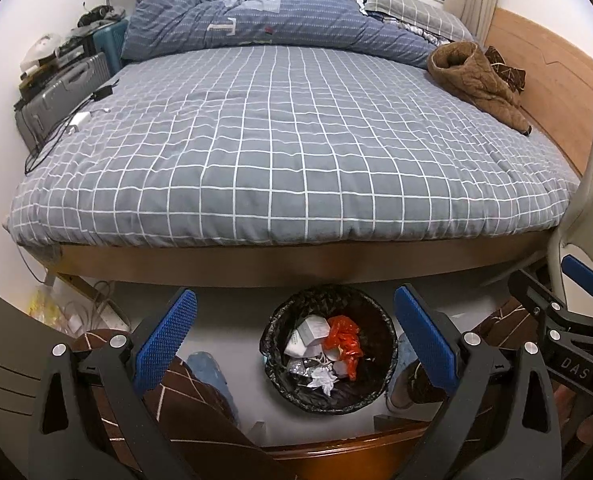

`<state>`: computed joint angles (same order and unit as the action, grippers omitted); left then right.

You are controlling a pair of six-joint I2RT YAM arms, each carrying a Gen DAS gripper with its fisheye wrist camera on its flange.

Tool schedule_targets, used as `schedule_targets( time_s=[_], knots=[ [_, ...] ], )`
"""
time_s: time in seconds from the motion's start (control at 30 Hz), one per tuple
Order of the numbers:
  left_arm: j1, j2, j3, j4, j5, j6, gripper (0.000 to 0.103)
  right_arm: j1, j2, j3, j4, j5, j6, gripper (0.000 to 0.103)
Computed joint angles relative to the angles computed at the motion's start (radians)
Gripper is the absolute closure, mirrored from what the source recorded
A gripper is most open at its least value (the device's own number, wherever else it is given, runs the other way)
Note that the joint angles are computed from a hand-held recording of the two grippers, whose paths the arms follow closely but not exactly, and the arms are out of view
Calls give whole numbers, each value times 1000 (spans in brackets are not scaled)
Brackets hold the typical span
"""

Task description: Collect trash

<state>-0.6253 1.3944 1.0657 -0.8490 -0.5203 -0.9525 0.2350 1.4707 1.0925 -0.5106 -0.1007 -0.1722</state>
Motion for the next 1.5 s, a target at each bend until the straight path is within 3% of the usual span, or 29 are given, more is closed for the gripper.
schedule_targets(
  time_s=[0.57,1.13,1.5],
  knots=[
    [3,23,47,-56,-39,-8,6,2,22,19,7,-1,-8,7],
    [22,18,48,-52,13,-10,6,5,30,23,11,-3,-8,7],
    [4,42,72,-83,-30,-19,6,7,28,21,13,-1,-7,7]
  ],
)
